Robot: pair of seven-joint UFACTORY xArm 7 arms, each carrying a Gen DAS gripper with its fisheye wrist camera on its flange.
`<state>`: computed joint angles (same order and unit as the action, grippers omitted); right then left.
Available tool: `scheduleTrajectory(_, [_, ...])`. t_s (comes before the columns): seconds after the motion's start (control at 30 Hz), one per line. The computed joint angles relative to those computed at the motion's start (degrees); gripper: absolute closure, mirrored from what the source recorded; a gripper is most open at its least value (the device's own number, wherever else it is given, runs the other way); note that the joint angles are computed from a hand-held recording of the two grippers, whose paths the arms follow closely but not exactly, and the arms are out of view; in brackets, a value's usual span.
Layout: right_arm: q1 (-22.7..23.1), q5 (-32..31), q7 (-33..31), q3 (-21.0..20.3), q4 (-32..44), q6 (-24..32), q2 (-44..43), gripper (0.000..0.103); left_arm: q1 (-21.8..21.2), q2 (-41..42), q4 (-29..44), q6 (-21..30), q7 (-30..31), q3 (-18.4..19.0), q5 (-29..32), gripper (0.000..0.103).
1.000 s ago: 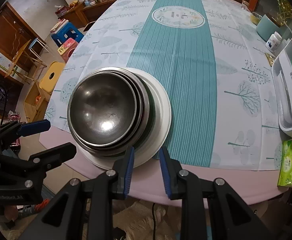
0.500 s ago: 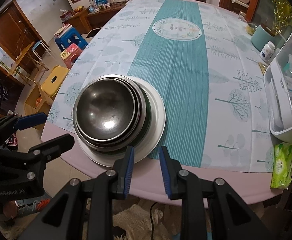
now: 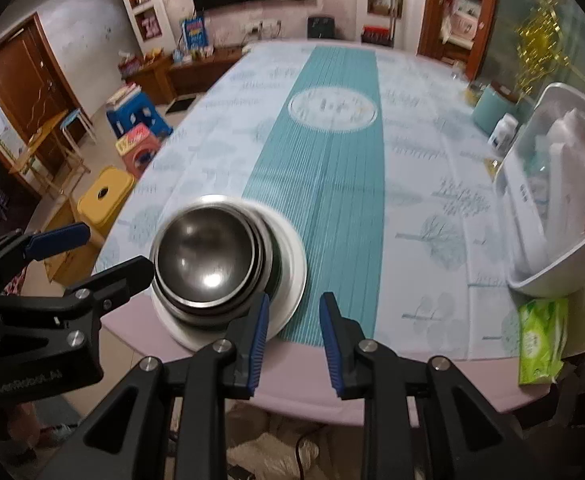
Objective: Organize plates and bowls
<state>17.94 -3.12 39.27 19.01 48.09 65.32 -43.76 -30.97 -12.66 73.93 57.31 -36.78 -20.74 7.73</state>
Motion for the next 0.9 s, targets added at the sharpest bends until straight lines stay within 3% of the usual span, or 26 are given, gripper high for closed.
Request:
scheduleTrajectory(0.17, [-2.52, -4.43, 1.83, 2.26, 1.80, 0.50, -1.06, 0.076, 0.59, 0.70, 2.87, 0.28, -5.20, -1.93, 5.85, 0.015])
scheduleTrajectory(0.3, [-4.15, -7.13, 3.05, 3.18, 2.62, 0.07, -2.14, 0.056, 0.30, 1.72, 5.72, 2.13, -8.37, -3.68, 12.10, 0.013])
scheduleTrajectory(0.6, [-7.08, -9.38, 5.19, 3.44, 2.68, -0.82, -4.66, 0.051, -1.65, 3.17, 9.91, 5.08, -13.06, -4.74, 20.00, 0.002])
scheduleTrajectory(0.8, [-8.30, -10.10, 6.55, 4.12, 2.40, -1.29, -5.71, 0.050, -2.37, 4.15, 11.15, 6.75, -15.38, -4.26, 20.97, 0.001])
scheduleTrajectory(0.9, [-8.66, -10.30, 7.19, 4.23, 2.14, -1.74, -6.59, 0.043, -2.87, 4.42, 11.25, 7.64, -16.42, -3.91, 20.75, 0.001])
